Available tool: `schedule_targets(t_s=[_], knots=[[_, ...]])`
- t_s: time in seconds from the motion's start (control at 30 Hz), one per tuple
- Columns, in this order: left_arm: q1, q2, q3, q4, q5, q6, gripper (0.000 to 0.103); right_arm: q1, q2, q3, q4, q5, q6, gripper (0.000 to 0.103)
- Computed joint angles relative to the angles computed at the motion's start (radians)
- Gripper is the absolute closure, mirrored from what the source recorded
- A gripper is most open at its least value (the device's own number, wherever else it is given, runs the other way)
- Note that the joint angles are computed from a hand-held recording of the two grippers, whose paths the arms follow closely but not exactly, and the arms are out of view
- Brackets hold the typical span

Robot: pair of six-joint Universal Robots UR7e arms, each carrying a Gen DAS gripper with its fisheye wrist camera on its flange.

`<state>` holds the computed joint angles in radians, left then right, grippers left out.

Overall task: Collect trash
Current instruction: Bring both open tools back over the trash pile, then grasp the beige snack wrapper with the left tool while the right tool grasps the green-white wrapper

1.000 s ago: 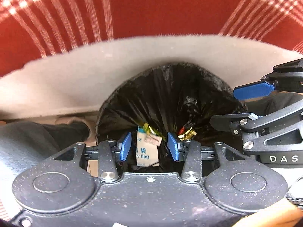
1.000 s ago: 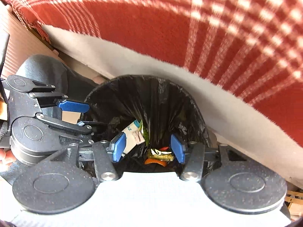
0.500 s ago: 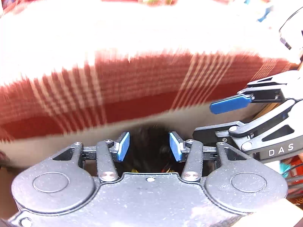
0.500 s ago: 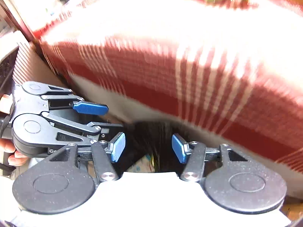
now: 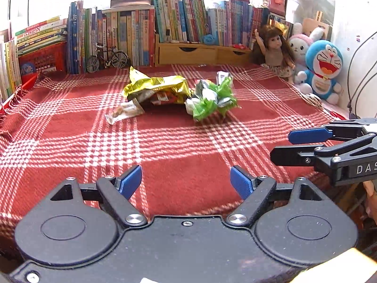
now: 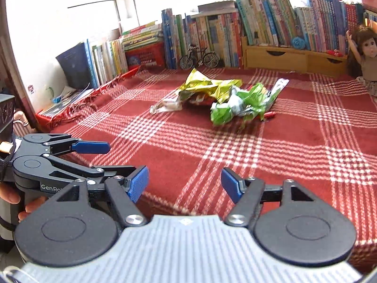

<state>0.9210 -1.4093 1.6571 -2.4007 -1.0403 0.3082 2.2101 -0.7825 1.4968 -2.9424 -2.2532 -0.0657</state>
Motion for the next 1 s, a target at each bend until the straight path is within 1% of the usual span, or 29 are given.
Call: schedule_targets(t_s=[0.07,0.17,0.3,0.33,0.37,0.47,0.53,0.63,0.7,0.77,0.83,0.87,0.9,0.93,0.97,1.0], knots=[[0.014,0.037,-0.026,-0.056,0.008,0.029,0.021,-0.008,0.022,-0.028,-0.051,-0.030,-0.029,0.024],[0.032,0.107,-0.080,-0.123,0.055,0.047,0.021,-0.025,0.049,-0.072,-0.093,-0.059,-0.046,0.024],[0.070,0.211,-0.189,-0.175,0.102,0.056,0.021,-0.047,0.091,-0.142,-0.111,-0.103,-0.066,0.024],[0.079,0.243,-0.222,-0.189,0.123,0.065,0.021,-0.052,0.100,-0.157,-0.111,-0.108,-0.071,0.026],[0.086,0.274,-0.254,-0.203,0.143,0.075,0.021,-0.060,0.110,-0.179,-0.105,-0.108,-0.077,0.030],[0.109,0.355,-0.345,-0.224,0.164,0.077,0.020,-0.078,0.155,-0.263,-0.070,-0.112,-0.103,0.031],[0.126,0.402,-0.410,-0.193,0.148,0.050,0.018,-0.088,0.193,-0.327,-0.046,-0.112,-0.121,0.031],[0.141,0.450,-0.479,-0.139,0.146,-0.006,0.016,-0.105,0.252,-0.427,0.003,-0.084,-0.155,0.031],[0.149,0.478,-0.516,-0.104,0.142,-0.026,0.016,-0.116,0.292,-0.502,0.072,-0.078,-0.184,0.030],[0.153,0.501,-0.533,-0.102,0.155,-0.009,0.016,-0.131,0.332,-0.582,0.168,-0.089,-0.160,0.031],[0.156,0.518,-0.543,-0.104,0.167,0.010,0.022,-0.145,0.362,-0.637,0.228,-0.107,-0.140,0.032],[0.157,0.522,-0.545,-0.087,0.171,0.007,0.031,-0.151,0.370,-0.654,0.256,-0.115,-0.127,0.040],[0.158,0.527,-0.550,-0.071,0.181,0.000,0.044,-0.155,0.374,-0.662,0.277,-0.121,-0.113,0.045],[0.157,0.527,-0.537,-0.098,0.195,0.011,0.047,-0.159,0.372,-0.656,0.281,-0.122,-0.106,0.058],[0.156,0.523,-0.523,-0.130,0.197,0.033,0.060,-0.161,0.362,-0.638,0.272,-0.108,-0.108,0.067],[0.153,0.520,-0.516,-0.139,0.203,0.048,0.071,-0.161,0.350,-0.620,0.268,-0.093,-0.105,0.067]])
